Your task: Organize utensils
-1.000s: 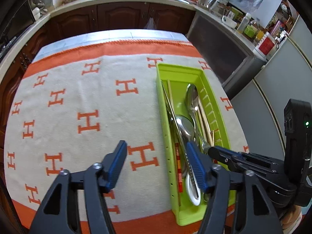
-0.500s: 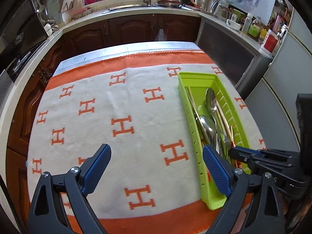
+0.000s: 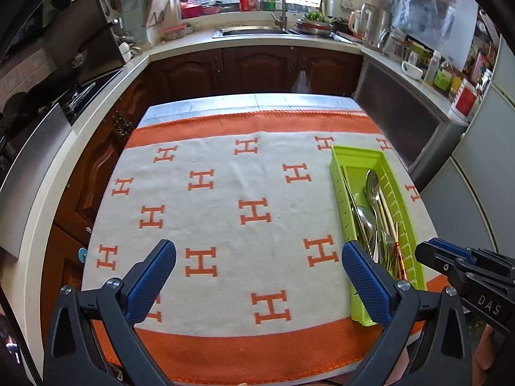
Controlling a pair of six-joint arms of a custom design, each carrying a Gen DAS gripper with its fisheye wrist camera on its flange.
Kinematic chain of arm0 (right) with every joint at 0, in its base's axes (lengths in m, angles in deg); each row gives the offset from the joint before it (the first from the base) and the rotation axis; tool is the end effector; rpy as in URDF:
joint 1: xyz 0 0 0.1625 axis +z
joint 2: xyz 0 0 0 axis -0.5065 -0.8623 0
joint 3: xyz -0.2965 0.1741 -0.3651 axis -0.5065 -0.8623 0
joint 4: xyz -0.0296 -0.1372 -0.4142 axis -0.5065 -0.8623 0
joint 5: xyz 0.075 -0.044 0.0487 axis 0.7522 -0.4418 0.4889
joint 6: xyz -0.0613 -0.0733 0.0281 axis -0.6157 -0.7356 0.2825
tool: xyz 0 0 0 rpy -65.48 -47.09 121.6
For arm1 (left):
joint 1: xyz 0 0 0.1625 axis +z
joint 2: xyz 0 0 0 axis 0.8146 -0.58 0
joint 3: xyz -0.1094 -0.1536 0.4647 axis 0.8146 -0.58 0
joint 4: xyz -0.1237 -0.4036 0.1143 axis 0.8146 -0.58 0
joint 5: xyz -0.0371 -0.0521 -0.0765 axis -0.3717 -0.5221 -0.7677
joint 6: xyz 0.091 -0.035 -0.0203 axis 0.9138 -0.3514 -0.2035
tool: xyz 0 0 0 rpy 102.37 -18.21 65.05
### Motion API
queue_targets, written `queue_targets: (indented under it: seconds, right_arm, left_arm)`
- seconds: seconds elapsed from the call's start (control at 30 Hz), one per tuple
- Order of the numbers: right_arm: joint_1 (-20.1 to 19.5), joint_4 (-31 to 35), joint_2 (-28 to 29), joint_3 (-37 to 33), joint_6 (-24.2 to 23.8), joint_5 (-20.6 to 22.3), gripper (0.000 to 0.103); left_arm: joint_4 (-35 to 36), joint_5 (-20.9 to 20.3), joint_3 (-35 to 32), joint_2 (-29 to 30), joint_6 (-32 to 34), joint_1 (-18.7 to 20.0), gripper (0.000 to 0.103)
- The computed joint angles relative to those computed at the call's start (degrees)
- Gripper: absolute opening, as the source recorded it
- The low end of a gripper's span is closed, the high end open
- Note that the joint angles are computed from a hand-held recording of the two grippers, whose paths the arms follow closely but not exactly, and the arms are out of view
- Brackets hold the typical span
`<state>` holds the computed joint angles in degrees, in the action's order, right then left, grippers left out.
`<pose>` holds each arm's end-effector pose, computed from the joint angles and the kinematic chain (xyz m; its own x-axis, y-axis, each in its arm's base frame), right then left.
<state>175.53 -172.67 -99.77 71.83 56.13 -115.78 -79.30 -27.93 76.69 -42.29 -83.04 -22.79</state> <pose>0.4828 -0.2596 0.0918 -0.8707 0.2508 0.4231 -0.0418 0.8194 -0.5717 -0.1612 -0.3373 0.4203 -0.6666 0.3531 -0.6565 0.6166 0.7561 -0.2194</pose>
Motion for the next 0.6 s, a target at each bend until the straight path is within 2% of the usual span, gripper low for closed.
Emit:
queue_targets:
  seconds: [0.17,0.43,0.6]
  right_arm:
    - [2.01,1.57,0.38,-2.13,0.18,-1.88,0.026]
    - [4.36,2.54,1.6,-4.7,0.29,-6.15,0.039]
    - [4.84,4.12,2.63,-5.98,-0.02,-8.01,0.04]
  left_arm:
    - [2.7,1.48,-0.65,-1.62,-2.58,-2.1,0.102]
    - [6.21,5.68,-0.7,-3.88,-7.09,-6.5,0.102]
    - [8.54,8.46,-0.43,-4.82,-9.81,-8.57,0.102]
